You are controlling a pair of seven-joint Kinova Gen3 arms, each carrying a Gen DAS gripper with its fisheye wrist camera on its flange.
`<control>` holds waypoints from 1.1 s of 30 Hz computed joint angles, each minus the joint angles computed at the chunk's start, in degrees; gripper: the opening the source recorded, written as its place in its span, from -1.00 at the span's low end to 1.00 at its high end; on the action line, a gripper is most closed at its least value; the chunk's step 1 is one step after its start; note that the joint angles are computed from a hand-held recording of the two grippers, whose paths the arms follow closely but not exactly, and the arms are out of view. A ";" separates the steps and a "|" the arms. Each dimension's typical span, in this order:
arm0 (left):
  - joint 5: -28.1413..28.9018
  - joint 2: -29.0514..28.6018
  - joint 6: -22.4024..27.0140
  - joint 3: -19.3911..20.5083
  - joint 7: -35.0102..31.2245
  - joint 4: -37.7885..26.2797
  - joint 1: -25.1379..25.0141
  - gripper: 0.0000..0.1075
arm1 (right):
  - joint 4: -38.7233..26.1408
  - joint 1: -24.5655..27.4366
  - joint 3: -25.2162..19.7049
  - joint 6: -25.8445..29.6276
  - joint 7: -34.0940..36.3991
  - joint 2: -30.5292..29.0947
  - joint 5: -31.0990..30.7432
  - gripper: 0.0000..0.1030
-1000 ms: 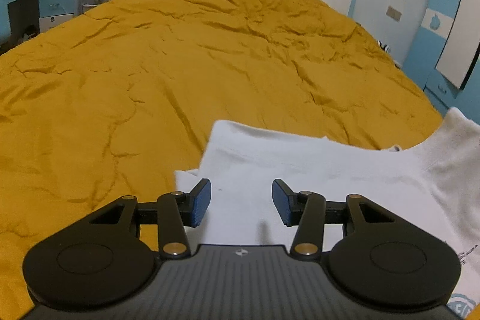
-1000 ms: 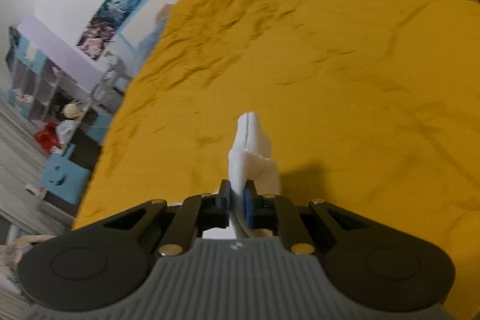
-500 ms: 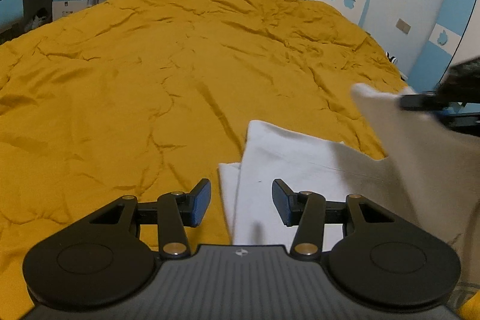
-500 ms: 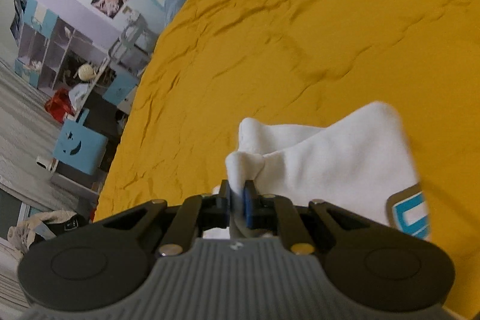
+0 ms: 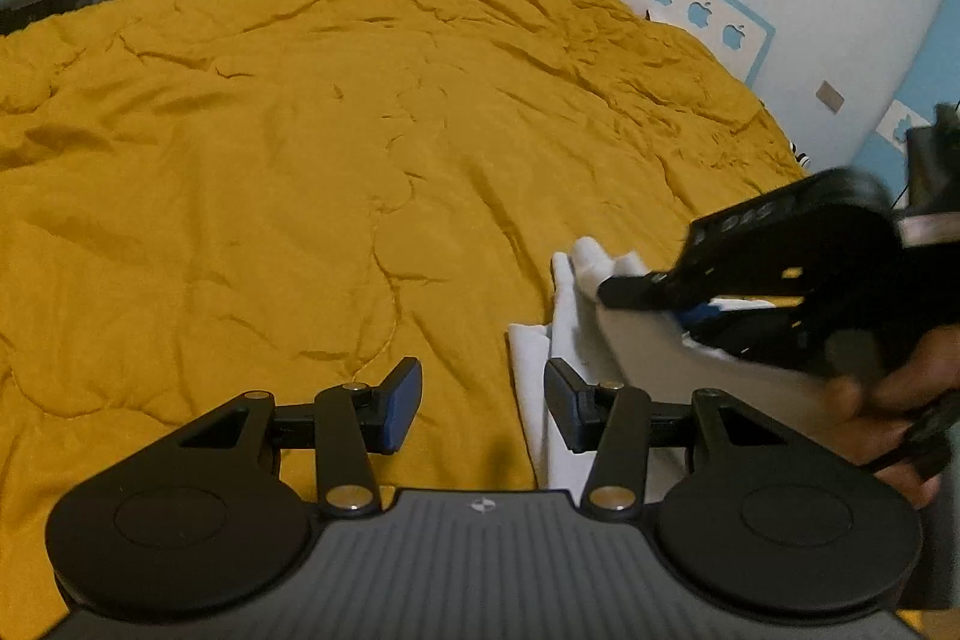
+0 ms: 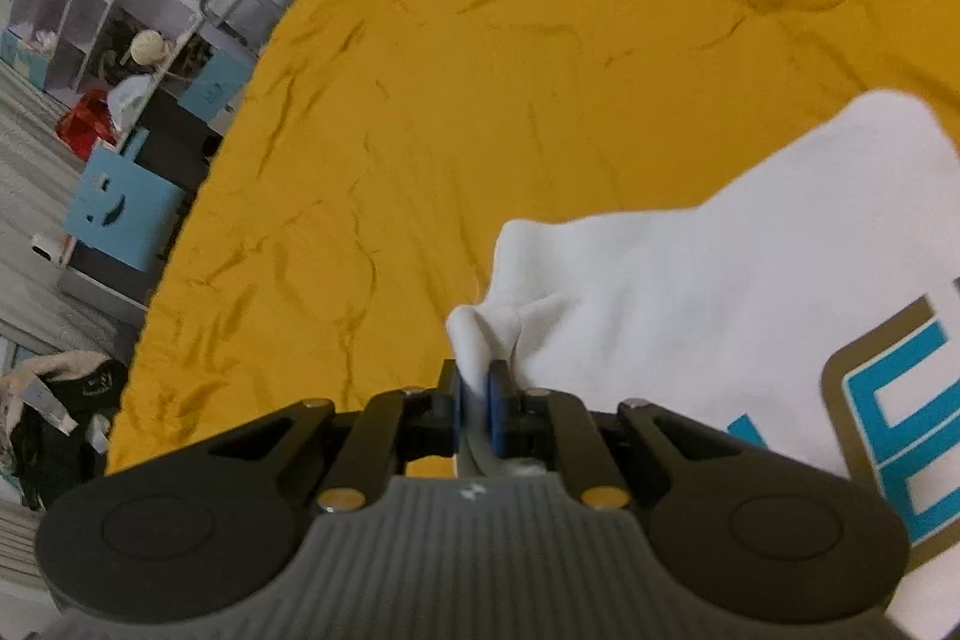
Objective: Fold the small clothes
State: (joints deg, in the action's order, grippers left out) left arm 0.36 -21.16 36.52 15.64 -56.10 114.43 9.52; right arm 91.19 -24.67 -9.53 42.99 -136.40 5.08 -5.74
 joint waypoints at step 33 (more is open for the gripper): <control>22.64 -16.61 11.78 -11.16 -3.78 3.64 7.16 0.12 | 21.32 7.02 -4.99 14.44 17.27 -39.22 1.02 -0.20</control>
